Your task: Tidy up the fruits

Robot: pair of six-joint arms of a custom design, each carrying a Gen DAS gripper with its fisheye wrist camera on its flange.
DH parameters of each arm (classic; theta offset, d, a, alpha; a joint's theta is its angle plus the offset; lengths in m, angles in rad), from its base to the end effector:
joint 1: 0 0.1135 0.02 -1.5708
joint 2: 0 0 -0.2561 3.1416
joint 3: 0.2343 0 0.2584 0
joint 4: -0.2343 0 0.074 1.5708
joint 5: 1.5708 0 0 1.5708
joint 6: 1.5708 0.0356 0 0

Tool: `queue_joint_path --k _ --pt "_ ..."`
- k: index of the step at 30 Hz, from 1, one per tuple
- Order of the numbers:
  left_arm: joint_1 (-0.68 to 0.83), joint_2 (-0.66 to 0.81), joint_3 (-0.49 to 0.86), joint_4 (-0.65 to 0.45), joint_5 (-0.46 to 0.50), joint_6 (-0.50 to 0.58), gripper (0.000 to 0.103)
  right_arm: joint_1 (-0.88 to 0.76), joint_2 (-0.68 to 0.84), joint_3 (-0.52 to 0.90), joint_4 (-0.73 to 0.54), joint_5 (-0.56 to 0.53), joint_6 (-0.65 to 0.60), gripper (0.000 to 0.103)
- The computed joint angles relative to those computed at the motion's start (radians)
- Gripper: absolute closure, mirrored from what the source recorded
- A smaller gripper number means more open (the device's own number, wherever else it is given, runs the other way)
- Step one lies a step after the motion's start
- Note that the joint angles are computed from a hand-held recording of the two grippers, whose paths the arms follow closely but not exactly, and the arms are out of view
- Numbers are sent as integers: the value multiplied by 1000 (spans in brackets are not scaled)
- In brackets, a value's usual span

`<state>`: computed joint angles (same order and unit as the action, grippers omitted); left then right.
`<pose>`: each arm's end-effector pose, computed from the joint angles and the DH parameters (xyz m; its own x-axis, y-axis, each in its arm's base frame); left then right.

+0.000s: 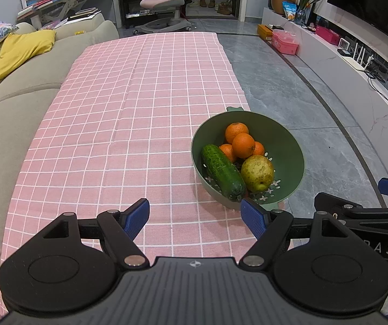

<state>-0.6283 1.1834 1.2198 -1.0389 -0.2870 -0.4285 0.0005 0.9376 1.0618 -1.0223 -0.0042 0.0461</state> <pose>0.1924 -0.1273 0.3286 -0.8032 0.0910 -0.5887 0.1173 0.9931 -0.0066 0.1787 0.0002 0.3249 -0.7815 0.0457 -0.6223 0.0329 0.9989 0.0320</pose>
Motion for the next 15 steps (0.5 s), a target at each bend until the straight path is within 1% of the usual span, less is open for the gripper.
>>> queue_joint_path --k 15 --pt "-3 1 0 -2 -1 -4 13 6 -2 -9 5 5 1 5"
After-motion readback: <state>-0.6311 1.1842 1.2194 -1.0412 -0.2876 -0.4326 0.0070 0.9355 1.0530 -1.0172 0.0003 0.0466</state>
